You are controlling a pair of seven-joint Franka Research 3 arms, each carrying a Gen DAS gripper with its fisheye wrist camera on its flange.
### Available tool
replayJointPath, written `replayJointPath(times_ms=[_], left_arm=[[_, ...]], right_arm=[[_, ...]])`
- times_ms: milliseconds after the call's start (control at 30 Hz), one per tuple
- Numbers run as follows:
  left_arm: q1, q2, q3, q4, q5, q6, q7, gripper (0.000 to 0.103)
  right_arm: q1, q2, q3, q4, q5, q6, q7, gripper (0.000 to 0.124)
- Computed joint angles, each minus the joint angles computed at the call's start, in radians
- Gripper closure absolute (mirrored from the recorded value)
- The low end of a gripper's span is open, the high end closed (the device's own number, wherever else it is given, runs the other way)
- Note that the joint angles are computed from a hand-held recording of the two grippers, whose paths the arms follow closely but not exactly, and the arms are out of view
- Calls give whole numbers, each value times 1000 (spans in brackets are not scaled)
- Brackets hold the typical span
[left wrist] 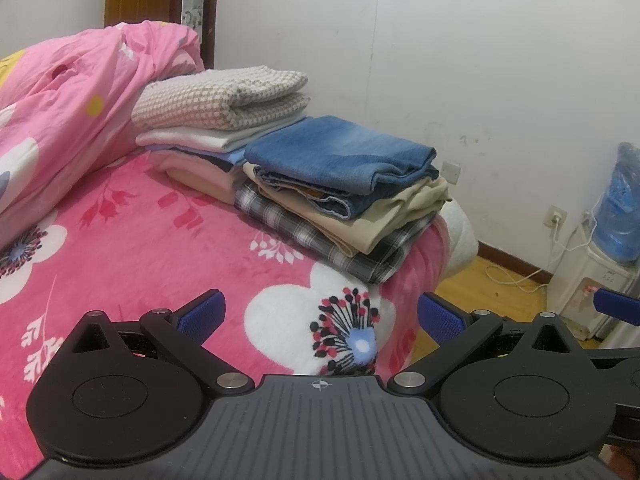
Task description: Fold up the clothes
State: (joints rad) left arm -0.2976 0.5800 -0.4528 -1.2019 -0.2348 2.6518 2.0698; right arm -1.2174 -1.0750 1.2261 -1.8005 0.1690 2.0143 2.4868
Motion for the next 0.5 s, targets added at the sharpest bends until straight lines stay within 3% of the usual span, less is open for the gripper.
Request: replayJointPath(times_ms=[500], left_arm=[[0, 8, 1, 9, 4, -1, -3, 0]], right_arm=[[-14, -6, 5, 13, 15, -5, -12, 21]])
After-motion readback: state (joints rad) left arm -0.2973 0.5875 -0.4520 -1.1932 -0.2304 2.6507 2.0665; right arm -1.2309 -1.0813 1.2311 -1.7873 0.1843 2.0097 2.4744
